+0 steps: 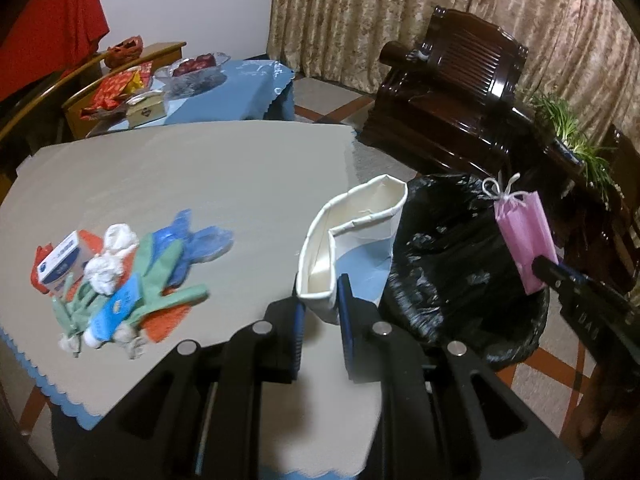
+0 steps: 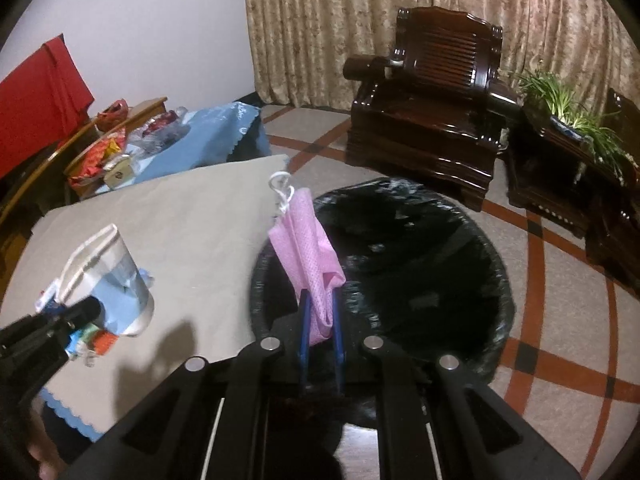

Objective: Collect trash
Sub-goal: 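Carry the cup and mask over the black bin and open both tools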

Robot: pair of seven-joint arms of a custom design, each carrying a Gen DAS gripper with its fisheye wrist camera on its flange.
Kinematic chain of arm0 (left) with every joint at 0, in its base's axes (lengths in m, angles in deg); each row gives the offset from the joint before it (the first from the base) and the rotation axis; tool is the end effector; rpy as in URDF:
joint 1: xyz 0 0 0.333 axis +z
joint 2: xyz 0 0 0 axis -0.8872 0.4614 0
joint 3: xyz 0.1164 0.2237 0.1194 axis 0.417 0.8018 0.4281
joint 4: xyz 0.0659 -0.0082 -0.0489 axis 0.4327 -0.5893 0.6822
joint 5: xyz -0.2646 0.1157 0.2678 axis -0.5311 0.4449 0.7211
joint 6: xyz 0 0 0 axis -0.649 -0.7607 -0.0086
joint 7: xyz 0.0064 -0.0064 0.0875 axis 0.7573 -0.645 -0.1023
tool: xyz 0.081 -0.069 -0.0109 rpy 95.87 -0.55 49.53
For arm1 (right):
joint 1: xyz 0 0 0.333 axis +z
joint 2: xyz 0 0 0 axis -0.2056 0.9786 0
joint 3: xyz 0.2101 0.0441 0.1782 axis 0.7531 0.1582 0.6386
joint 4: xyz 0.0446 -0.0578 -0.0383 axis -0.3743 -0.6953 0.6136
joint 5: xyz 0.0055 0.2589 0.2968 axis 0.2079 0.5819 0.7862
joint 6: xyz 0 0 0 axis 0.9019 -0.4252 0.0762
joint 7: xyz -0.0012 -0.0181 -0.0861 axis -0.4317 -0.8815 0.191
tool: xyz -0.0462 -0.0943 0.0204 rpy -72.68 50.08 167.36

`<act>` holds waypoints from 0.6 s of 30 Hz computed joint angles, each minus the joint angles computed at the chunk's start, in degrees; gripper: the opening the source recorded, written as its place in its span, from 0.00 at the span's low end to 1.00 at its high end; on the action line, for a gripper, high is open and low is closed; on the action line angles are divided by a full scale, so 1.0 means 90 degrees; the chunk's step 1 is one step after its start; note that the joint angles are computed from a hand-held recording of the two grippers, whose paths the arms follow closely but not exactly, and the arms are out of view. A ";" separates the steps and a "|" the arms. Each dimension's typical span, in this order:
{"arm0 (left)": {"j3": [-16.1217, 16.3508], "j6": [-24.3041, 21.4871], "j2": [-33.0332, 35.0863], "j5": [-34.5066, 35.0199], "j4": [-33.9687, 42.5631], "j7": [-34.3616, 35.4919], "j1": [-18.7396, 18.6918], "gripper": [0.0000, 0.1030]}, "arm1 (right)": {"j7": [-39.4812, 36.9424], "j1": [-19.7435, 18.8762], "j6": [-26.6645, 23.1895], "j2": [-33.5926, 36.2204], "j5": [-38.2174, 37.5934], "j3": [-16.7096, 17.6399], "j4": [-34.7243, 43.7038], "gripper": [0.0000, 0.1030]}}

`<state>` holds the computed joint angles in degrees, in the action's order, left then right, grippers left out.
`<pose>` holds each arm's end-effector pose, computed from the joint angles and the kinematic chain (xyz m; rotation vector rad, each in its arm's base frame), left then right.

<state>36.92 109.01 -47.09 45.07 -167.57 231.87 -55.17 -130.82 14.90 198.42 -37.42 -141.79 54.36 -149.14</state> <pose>0.6590 -0.0325 0.3896 -1.4060 2.3683 -0.9029 0.5606 0.2889 0.3839 -1.2110 2.2891 -0.8166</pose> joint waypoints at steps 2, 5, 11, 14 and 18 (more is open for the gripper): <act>-0.0044 0.0068 0.0008 0.0028 -0.0032 -0.0145 -0.0113 0.15 | -0.0078 -0.0133 0.0240 -0.0135 -0.0002 -0.0064 -0.0300 0.10; -0.0055 0.0136 0.0144 0.0306 0.0017 -0.0609 -0.0362 0.15 | -0.0154 -0.0339 0.0538 -0.0290 0.0025 -0.0121 -0.0678 0.10; -0.0219 0.0301 0.0448 0.0772 0.0132 -0.1276 -0.0728 0.15 | -0.0557 -0.0863 0.1267 -0.0387 0.0202 -0.0258 -0.1253 0.10; -0.0309 0.0386 0.0624 0.0959 0.0227 -0.1486 -0.0837 0.22 | -0.1004 -0.1064 0.1600 -0.0264 0.0435 -0.0317 -0.1338 0.12; -0.0362 0.0436 0.1067 0.1332 0.0602 -0.1718 -0.0979 0.49 | -0.1230 -0.1118 0.1577 -0.0123 0.0595 -0.0417 -0.1346 0.35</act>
